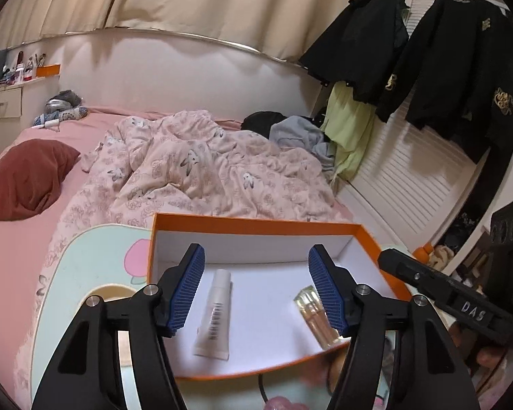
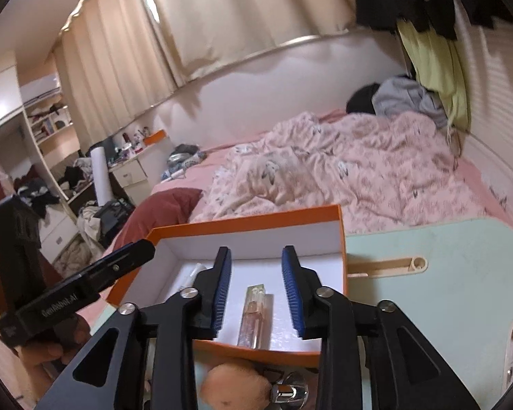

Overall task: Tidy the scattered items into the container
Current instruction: 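Open left tool to drop the tube while right tool drops the perfume bottle into the box, then move both open tools back over the items on the table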

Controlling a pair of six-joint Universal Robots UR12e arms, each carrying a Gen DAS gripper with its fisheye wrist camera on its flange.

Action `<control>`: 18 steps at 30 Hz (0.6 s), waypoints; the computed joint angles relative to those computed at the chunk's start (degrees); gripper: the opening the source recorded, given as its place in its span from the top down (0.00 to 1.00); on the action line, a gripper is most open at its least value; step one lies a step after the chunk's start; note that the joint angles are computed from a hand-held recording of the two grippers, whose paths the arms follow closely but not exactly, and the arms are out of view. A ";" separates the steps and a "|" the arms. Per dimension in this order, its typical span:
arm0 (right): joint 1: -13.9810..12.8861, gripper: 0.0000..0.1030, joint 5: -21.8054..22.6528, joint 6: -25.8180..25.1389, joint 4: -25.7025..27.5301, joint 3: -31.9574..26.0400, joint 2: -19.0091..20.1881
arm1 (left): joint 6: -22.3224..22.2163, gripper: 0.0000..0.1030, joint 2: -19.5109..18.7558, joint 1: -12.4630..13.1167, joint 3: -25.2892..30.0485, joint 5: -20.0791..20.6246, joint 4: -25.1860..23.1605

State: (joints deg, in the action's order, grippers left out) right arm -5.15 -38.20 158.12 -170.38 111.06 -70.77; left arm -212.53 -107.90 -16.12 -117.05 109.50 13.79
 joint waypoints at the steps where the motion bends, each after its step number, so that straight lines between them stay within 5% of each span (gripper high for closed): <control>1: -0.12 0.58 0.43 -0.29 -0.71 0.37 -0.18 | 0.04 0.38 0.40 -0.26 -0.29 0.42 0.13; 8: -2.13 0.50 4.05 0.30 -10.69 5.82 -2.93 | 2.67 0.28 3.70 -3.50 -2.87 3.33 0.29; 10: -3.13 0.43 4.78 -2.31 -10.51 8.21 -4.98 | 3.84 0.28 4.75 -5.22 -3.64 4.32 -0.64; 14: -5.79 0.11 8.06 -5.51 -8.21 12.48 -8.51 | 5.87 0.28 5.29 -9.16 -3.74 10.53 -4.14; 18: -8.17 0.07 7.91 -11.10 -6.32 16.21 -11.54 | 5.27 0.28 5.39 -11.86 -4.63 11.70 -6.22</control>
State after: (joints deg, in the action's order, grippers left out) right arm -13.31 -30.29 147.02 -176.69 127.27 -82.31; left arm -207.27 -102.50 -27.98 -121.68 121.20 7.57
